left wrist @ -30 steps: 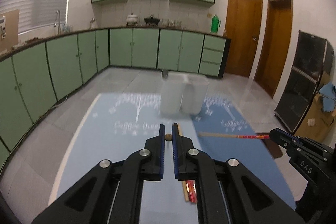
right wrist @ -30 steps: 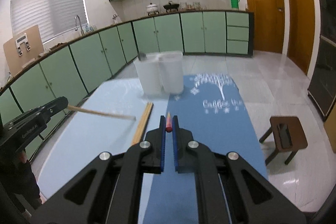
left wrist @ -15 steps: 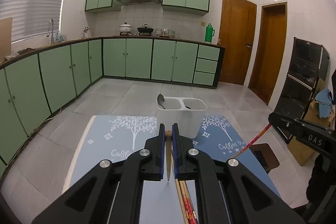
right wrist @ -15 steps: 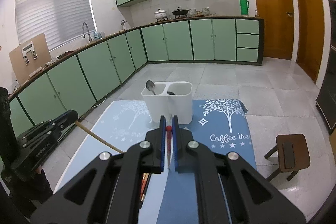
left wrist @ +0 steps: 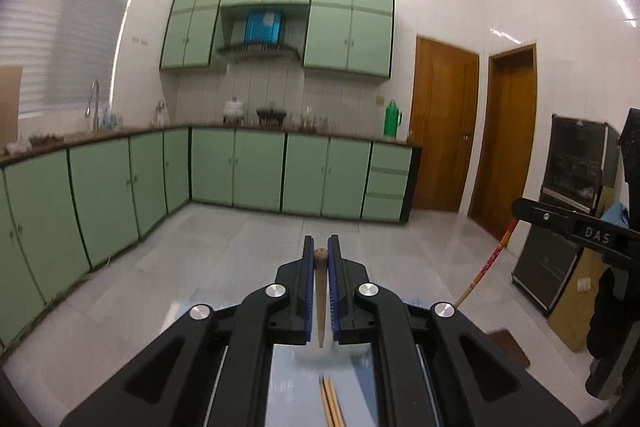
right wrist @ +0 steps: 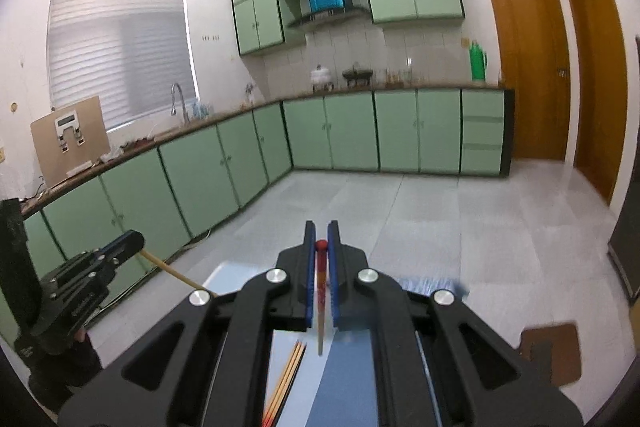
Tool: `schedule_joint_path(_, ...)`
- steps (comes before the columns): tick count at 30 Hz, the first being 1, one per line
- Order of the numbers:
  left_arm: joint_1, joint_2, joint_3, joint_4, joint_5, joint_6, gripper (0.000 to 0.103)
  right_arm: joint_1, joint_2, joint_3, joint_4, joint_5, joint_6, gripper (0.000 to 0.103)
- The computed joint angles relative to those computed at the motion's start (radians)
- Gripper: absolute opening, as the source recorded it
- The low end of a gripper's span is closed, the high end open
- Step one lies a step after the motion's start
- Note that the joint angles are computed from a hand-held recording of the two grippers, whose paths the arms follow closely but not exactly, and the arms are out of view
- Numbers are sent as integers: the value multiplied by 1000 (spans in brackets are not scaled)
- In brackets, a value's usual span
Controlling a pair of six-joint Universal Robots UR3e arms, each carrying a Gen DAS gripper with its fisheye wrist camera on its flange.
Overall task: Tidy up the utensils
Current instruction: 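Carry both chopsticks upright into the white holder and open both grippers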
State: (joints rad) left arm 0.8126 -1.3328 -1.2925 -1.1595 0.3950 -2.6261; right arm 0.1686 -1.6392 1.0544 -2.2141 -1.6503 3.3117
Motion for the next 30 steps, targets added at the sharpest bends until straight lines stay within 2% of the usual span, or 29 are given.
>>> schedule_joint_path(3,-134,-151,122,231,105,-192,7,-47,117,-167,29,29,-15,5)
schedule_joint_path(4,-173,-197,167,265,138,-222,7,-60,174,-239,41,31,-21,5)
schedule_joint_path(7,-289,-335,305,310,241,-271,7,-99,276,-352,41,61,-21,5)
schedule_joint_path(11,-404,-474,436,287,353,-277,7,-125,404,-458,33,76,-29,5)
schedule_joint_path(14,-452,-532,463,274,401,-264,7,-126,478,-495,21,68,-40,5)
schedule_joint_path(24,-542,-711,581,232,515,-241,7,-131,516,-322,-91,93,-35,5)
schedule_joint_path(30,-548,-695,486,254,531,-212,7,-124,503,-217,-144,91,-25,8)
